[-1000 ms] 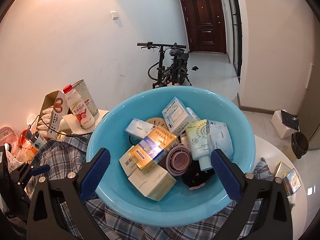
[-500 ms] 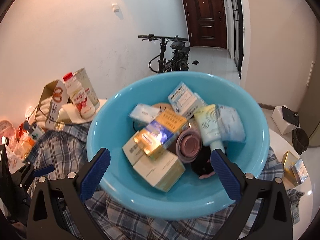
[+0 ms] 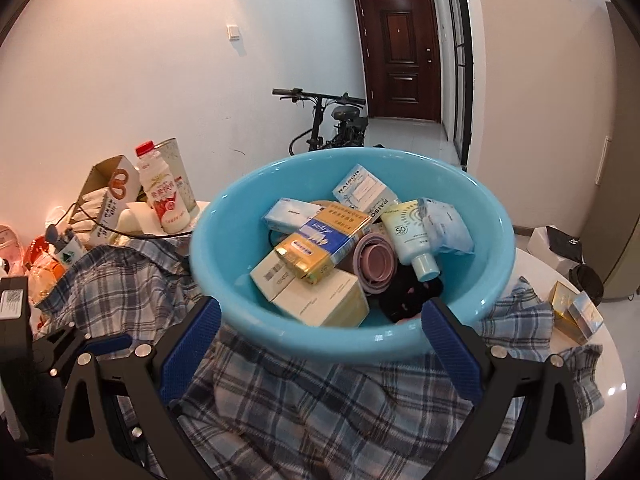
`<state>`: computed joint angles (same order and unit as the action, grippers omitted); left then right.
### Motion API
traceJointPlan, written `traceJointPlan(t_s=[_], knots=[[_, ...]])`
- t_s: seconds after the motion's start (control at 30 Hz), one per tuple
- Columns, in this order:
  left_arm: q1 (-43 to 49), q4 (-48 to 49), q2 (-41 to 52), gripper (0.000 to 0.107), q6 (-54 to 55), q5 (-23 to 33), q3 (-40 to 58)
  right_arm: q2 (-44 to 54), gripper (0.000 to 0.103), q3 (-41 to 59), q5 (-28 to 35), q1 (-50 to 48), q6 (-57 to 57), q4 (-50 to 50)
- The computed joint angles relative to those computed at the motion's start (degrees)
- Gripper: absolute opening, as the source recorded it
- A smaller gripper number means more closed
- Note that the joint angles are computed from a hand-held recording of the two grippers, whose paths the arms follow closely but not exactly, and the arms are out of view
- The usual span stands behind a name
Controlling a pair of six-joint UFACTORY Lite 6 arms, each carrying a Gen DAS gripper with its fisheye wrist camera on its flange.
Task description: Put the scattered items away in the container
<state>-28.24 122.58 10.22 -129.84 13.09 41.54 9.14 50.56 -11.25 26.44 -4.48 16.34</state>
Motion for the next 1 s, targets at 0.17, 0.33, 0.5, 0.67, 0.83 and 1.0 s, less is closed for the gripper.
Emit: traceJointPlan(t_s=[0.17, 0.33, 0.5, 0.67, 0.83, 1.0], knots=[[-2.1, -2.7, -2.9, 0.09, 2.3, 2.0, -1.9, -5.2, 0.1, -5.8, -2.1, 3.8, -16.2, 15.5], [-3.9, -5.0, -3.2, 0.09, 4.4, 1.7, -2.1, -11.7, 0.1, -18.4, -6.9, 4.6, -5.3, 7.9], [-6.6, -8.5, -5.0, 0.09, 8.5, 3.0, -2.9, -16.5, 0.1, -24.6, -6.3, 4.0, -4.2, 9.0], [-5.9, -6.5, -8.2, 0.09, 5.6, 0.3, -4.9, -23.8, 0.1, -28.6, -5.8, 9.7, -20.1, 27.7], [-8.3, -14.0, -12.2, 0.09, 12.5, 0.8, -8.4, -26.8, 0.1, -33.4, -10.0, 19.3, -26.6, 40.9], [-12.3, -14.1, -19.6, 0.09, 9.0, 4.9, -16.8, -30.3, 0.1, -40.1, -13.1, 27.2, -21.5, 45.3]])
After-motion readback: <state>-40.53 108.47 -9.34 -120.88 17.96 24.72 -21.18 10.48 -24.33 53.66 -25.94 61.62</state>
